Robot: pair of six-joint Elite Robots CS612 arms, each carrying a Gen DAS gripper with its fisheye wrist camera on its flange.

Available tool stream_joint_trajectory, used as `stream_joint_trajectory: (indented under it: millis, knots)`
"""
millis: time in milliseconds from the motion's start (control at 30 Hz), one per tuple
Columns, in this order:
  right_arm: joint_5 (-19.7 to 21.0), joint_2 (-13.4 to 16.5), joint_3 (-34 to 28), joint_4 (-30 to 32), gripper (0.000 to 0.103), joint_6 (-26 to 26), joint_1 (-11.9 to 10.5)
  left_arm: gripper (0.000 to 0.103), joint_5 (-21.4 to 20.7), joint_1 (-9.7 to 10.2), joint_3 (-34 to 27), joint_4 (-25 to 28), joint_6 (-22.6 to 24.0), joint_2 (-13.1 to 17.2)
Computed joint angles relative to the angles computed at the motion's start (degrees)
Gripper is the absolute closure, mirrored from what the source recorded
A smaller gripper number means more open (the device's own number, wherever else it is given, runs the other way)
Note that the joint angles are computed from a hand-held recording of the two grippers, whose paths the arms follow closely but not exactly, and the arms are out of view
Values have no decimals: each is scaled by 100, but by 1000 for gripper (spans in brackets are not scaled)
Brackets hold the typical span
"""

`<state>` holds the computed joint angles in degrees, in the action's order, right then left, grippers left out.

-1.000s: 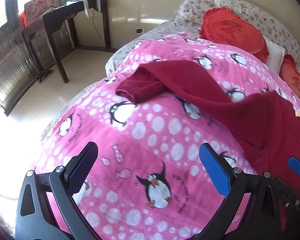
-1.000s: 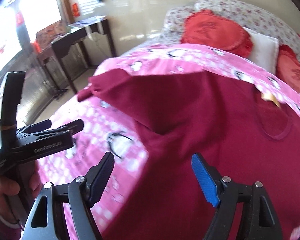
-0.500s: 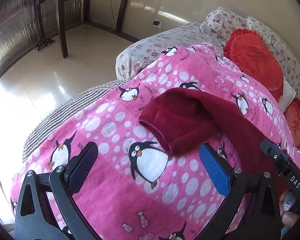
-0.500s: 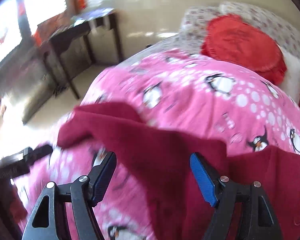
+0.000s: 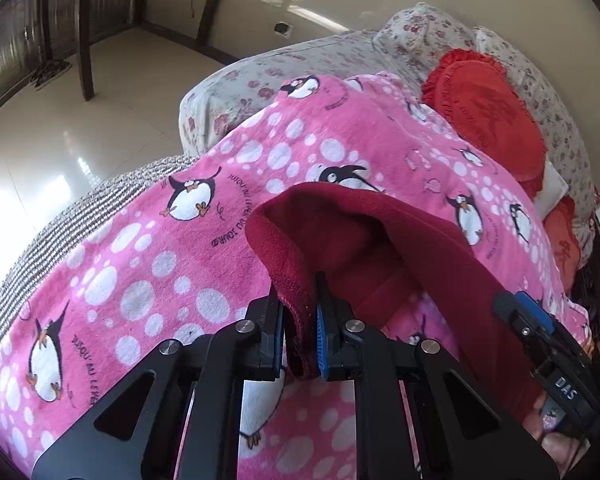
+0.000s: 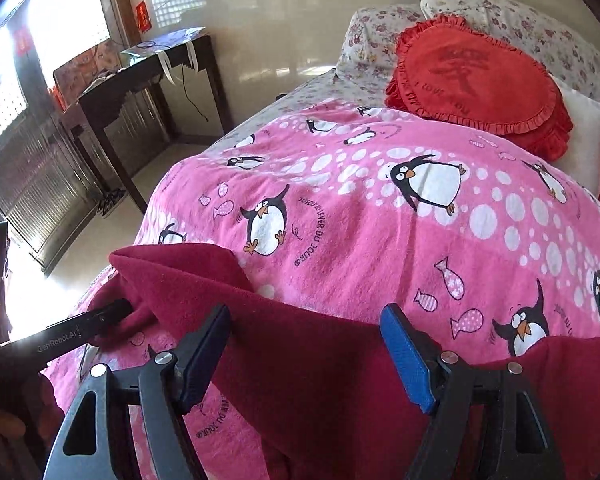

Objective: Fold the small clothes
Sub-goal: 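Grasp the shirt sleeve cuff with the left tool and lift it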

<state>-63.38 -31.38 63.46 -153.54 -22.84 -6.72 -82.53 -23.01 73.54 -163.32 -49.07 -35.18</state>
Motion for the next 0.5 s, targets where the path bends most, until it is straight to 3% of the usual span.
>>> stream_joint_trajectory:
  millis: [233,367,500]
  knots:
    - [-11,-107,117,-211,28,129,-37,94,216,-6,779,-125,1323,-877]
    - [208,-263,306,-290,28,386,-88,94,350,85,1019,213,1227,-1181]
    - [592,-602,913,-746,28,191,-190,94,261,72,1225,204,1327,-1350]
